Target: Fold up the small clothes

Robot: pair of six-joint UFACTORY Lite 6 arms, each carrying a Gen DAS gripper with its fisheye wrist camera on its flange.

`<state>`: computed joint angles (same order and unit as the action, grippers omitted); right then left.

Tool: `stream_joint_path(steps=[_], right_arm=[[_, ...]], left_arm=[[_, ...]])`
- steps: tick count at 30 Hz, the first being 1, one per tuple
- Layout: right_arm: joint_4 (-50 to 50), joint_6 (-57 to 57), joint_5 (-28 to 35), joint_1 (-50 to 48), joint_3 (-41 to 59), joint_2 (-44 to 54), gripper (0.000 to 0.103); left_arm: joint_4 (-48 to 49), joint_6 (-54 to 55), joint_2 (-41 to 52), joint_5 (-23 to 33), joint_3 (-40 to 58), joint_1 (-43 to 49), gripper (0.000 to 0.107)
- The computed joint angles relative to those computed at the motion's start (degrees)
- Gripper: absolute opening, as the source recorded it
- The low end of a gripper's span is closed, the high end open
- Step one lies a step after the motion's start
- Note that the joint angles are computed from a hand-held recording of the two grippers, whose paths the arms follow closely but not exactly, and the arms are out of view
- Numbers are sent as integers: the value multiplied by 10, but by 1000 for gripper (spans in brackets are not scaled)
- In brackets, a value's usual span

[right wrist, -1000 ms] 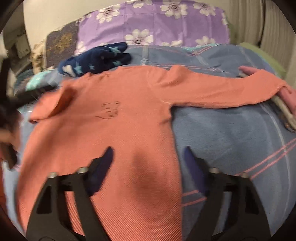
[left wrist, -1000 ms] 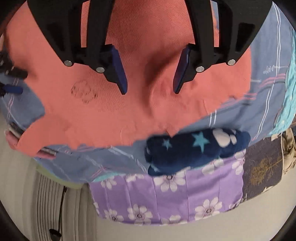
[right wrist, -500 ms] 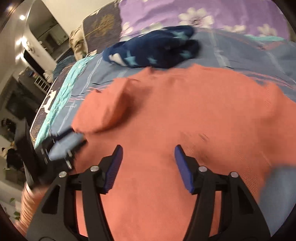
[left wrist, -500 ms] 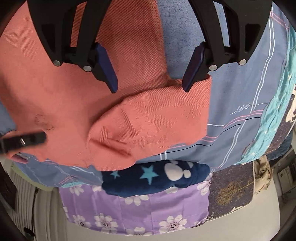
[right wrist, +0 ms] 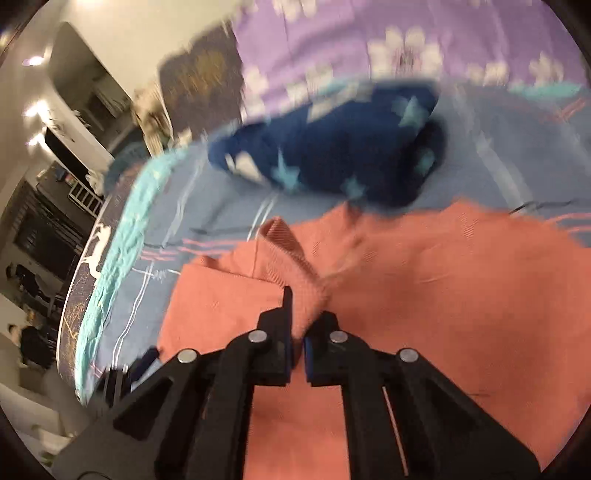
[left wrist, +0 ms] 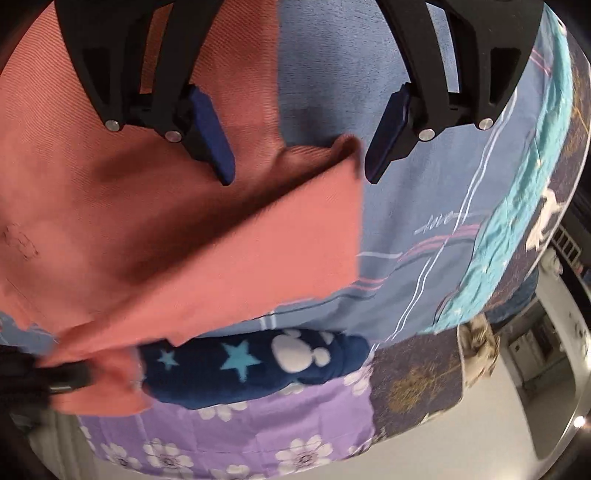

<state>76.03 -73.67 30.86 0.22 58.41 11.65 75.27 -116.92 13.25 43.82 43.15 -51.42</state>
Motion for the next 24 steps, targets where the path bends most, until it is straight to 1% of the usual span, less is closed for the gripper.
stream_joint_path(steps=[2,3,4,6,7,8,9,10,12,13,14,16,19,20,21,22,24], right_arm=[[24,-55,34,-75,-58,-52,6],[20,-65,47,-114,-76,-64,6],[9,-72,60,-159,-88,-60,10],[-28,-73,75,-226,-87,-17,11],[-46,-69,90,-253,-78,12,14],[-65,-58,108,-280,-64,47,22],[-82,-48,128,-304,-47,82,26],[-91,-44,143,-320,-35,103,32],[-106,-41,182,-339,-3,141,34],[-110,-39,188,-338,8,147,41],[-112,-42,189,-335,14,150,51],[-115,-41,169,-306,29,152,58],[-116,-26,123,-255,55,169,60],[-118,-23,105,-244,58,170,49],[-112,-28,78,-227,52,162,34],[-95,-52,62,-214,34,140,4],[-27,-129,81,-227,-10,87,4]], left_arm=[[3,-11,-6,-22,-10,18,73],[9,-19,-7,-30,-14,23,74],[11,-21,-6,-31,-15,24,74],[11,-20,0,-27,-10,22,74],[10,-22,7,-23,-7,18,74],[10,-21,9,-22,-6,18,74],[10,-21,12,-22,-4,19,74],[9,-24,14,-22,-4,16,75],[8,-24,16,-23,-3,18,76],[7,-24,18,-23,-2,18,77],[2,-22,20,-20,-1,16,78],[0,-23,24,-15,2,15,80],[6,-36,24,-14,-2,15,82],[9,-39,22,-16,-5,17,82],[13,-45,20,-20,-8,19,82],[16,-50,17,-23,-12,21,83],[26,-62,11,-32,-19,27,84]])
